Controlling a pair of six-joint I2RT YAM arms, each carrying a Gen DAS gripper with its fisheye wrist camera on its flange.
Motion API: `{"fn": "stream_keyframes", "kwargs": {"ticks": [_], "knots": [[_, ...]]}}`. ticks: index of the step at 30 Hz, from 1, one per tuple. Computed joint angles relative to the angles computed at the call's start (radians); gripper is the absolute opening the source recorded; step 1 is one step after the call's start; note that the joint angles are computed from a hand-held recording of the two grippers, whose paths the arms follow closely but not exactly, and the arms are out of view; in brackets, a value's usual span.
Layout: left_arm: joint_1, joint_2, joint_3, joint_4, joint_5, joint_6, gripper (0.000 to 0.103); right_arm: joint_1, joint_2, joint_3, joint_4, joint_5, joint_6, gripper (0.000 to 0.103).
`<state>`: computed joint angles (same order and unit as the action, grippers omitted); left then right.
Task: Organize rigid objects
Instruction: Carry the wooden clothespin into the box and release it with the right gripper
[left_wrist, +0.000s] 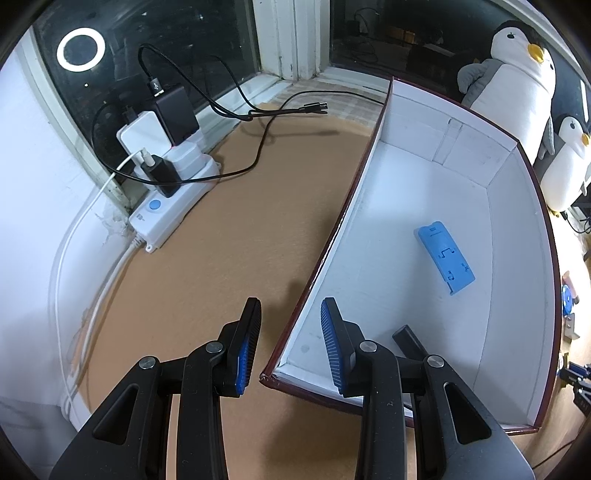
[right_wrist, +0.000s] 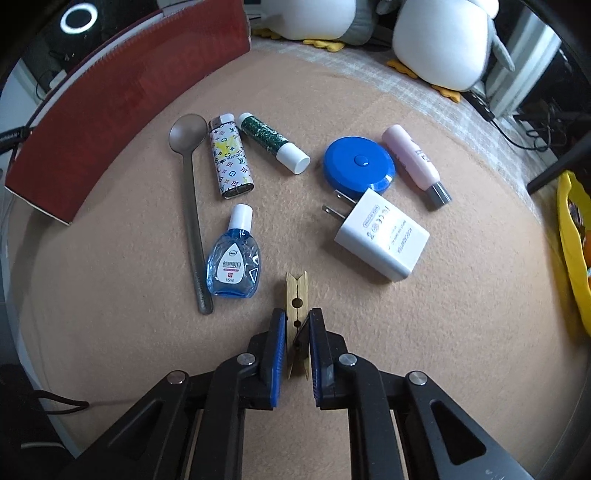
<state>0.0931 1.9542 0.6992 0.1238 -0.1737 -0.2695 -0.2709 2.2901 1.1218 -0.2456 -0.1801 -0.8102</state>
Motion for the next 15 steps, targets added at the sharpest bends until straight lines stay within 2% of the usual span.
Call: {"fn": "stream_keyframes", "kwargs": {"ticks": [8,15], "knots": [[0.010,-0.011,-0.009,0.020,0.018,0.018,0.032,-0.051,-0.189,-0.154,0.017,-0.091,0.056,0.011],[0.030,-0.004,-0.004,0.043,0.038,0.040,0.032,0.024,-0.386,-0.235,0.002,-0.175,0.170,0.011]]}}
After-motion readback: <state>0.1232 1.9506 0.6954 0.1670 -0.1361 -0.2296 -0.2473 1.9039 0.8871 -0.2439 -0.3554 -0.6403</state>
